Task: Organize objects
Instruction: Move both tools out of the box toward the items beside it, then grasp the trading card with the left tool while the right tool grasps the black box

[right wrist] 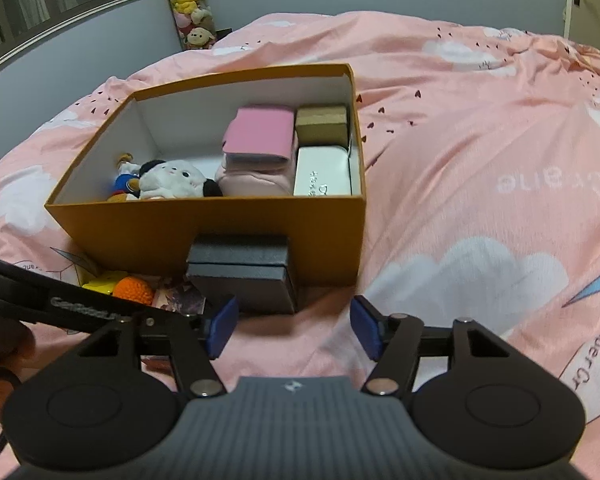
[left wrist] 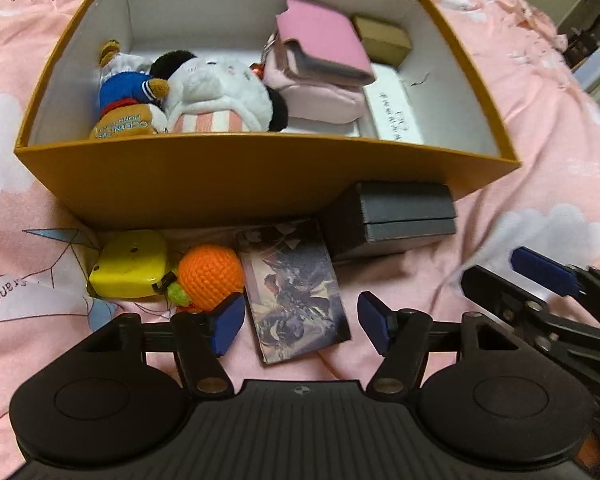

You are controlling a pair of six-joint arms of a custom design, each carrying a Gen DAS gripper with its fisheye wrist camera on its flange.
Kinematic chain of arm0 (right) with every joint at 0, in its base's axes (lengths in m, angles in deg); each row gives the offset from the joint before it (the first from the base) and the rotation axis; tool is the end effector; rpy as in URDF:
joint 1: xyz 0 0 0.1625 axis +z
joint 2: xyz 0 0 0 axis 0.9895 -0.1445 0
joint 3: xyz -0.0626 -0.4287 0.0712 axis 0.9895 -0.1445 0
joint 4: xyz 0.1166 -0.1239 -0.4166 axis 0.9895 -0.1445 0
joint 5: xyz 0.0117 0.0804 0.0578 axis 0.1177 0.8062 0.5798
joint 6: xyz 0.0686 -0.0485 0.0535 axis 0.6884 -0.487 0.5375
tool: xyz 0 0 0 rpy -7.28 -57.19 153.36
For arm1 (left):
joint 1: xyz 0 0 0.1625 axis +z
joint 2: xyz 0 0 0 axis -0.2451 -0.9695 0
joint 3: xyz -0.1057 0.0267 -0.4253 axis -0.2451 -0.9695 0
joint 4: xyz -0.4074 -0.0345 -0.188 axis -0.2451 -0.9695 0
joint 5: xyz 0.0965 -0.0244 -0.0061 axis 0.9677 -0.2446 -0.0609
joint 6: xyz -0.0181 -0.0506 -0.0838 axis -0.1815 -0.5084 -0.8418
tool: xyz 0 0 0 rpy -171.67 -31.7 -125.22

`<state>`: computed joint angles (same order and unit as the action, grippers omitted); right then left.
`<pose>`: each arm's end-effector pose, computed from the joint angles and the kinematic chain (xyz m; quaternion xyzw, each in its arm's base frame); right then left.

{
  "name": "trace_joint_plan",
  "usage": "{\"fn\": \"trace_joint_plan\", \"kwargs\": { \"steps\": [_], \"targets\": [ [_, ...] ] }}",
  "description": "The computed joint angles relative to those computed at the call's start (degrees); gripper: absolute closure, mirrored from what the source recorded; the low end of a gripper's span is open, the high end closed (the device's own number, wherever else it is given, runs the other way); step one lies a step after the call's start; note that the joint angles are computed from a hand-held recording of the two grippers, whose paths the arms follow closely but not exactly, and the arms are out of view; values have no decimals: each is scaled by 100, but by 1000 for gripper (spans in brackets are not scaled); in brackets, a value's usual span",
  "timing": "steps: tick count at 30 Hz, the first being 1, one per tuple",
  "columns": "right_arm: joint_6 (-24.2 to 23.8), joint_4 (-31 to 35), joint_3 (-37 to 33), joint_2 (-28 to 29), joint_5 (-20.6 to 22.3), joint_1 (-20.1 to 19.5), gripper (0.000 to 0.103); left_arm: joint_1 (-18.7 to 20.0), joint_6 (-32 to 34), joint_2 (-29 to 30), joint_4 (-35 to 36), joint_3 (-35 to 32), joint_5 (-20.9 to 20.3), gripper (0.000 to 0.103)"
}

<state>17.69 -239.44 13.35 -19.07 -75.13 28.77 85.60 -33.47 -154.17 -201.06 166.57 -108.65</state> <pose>0.3154 -0.5908 -0.0607 0.2789 -0.9006 0.2485 0.2221 0.0140 -0.5724 0.2714 0.0041 0.9384 -0.1880 0.2898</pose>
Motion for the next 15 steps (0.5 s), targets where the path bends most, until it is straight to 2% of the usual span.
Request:
{"fn": "trace_joint_plan", "kwargs": {
  "steps": [8,15],
  "targets": [
    [89,114,31,-27,125,-78,39,38,-194,287,188,-154,193,29],
    [36,200,43,-42,340,-117,38,160,-313,360,269,-271,96,32]
  ]
}}
